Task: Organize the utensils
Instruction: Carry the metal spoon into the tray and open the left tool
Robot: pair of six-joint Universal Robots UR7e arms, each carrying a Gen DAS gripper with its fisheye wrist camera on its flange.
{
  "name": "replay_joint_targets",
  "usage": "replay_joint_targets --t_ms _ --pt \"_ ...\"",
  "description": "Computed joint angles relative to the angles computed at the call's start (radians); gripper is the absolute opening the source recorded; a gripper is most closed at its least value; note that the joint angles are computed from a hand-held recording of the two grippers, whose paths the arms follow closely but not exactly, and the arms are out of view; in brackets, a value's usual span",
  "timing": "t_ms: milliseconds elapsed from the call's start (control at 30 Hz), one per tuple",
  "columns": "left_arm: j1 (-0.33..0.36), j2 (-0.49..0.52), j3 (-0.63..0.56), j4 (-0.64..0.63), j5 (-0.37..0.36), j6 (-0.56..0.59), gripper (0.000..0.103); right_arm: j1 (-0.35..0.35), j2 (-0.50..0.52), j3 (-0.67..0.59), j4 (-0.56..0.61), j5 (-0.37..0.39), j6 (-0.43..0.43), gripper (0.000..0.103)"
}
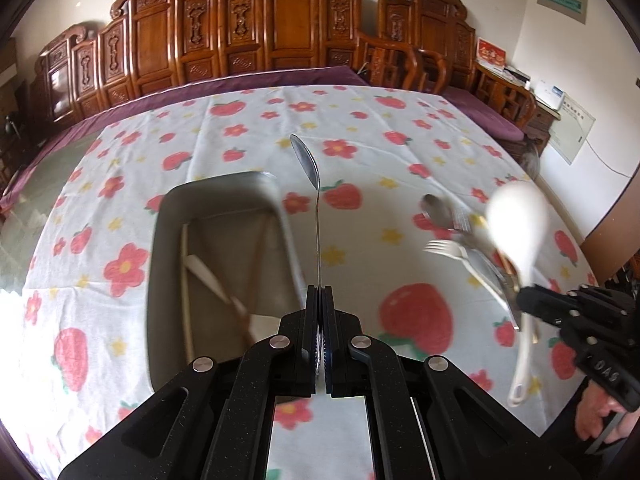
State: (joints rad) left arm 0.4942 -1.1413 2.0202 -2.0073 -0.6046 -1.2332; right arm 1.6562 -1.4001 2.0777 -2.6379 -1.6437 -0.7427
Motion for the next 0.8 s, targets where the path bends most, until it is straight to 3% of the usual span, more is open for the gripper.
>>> replay_joint_targets --t_ms 333,800 --pt "0.057 -0.077 0.084 -0.054 0.007 -0.025 0.001 0.017 0.023 -0.037 -0.034 -0.046 0.008 0.005" --pt "0.089 -0.070 0.074 -0.024 0.007 -0.011 0.001 0.107 0.103 -0.051 -0.057 -0.084 0.027 0.005"
